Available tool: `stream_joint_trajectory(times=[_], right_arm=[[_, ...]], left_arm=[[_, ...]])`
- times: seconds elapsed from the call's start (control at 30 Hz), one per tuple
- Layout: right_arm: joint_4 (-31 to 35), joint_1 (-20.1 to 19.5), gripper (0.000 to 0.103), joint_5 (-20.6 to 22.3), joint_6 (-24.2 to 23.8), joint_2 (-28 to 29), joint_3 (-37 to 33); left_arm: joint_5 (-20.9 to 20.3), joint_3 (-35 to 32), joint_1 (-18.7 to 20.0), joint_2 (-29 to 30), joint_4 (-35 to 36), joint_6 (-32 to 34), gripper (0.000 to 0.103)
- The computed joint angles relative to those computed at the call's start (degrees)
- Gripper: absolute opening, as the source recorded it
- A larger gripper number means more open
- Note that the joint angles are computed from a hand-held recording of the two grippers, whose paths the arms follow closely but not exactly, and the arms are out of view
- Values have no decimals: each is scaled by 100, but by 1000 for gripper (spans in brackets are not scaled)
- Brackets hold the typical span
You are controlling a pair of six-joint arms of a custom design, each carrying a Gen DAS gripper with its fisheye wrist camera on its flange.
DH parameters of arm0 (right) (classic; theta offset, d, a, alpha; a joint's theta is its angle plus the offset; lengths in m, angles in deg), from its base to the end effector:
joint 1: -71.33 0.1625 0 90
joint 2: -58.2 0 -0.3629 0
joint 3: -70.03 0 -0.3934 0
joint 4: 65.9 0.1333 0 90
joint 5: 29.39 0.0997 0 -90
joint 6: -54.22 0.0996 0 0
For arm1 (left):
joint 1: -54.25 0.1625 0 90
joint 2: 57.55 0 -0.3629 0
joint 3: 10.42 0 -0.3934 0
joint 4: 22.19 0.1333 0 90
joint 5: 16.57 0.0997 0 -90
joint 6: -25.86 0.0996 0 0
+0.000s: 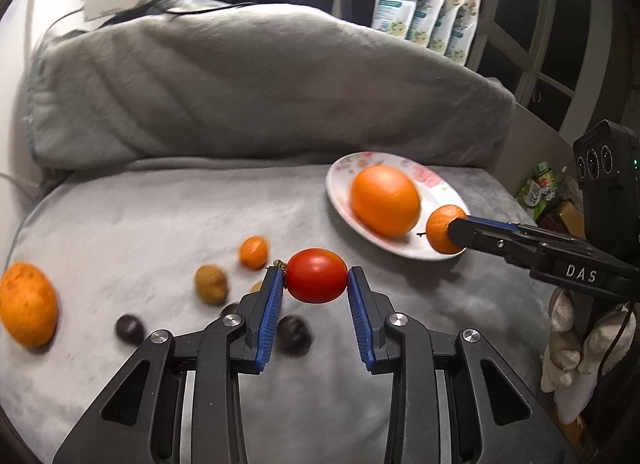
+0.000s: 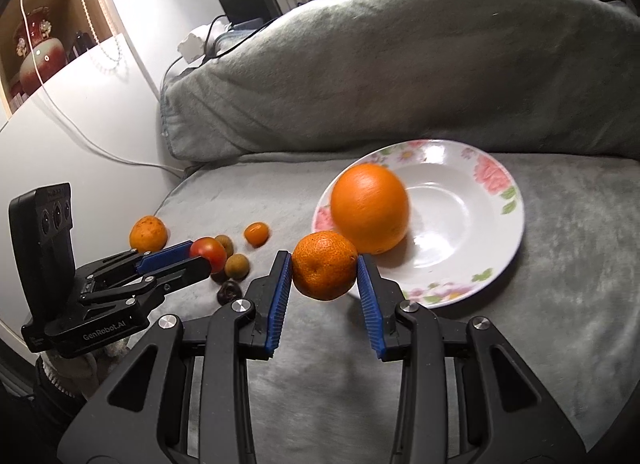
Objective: Organize fruits
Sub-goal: 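Carry the tomato and tangerine to the plate and release both grippers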
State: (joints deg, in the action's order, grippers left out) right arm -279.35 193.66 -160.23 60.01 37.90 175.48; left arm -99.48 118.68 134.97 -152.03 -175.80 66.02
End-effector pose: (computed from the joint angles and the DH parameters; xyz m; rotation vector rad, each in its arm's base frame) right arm 0.3242 -0.3848 -0.1009 0.2551 -2.4674 1.1065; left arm 0.0743 -0.4484 0.2627 1.1370 2.5776 -0.6555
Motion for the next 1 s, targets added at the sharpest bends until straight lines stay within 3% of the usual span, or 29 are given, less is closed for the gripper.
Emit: stream_joint_trajectory(times=[0.37, 0.6, 1.0], right_arm=[[-366, -179, 35, -378, -143, -398, 507], [-446, -508, 35, -410, -299, -653, 753], [-346, -990, 36, 58, -341, -994, 989]], left_arm=[[-80, 195, -608, 179, -84, -157, 32], [-9, 384, -931, 363, -290, -202, 32], [380, 801, -1359, 651, -927, 23, 33]])
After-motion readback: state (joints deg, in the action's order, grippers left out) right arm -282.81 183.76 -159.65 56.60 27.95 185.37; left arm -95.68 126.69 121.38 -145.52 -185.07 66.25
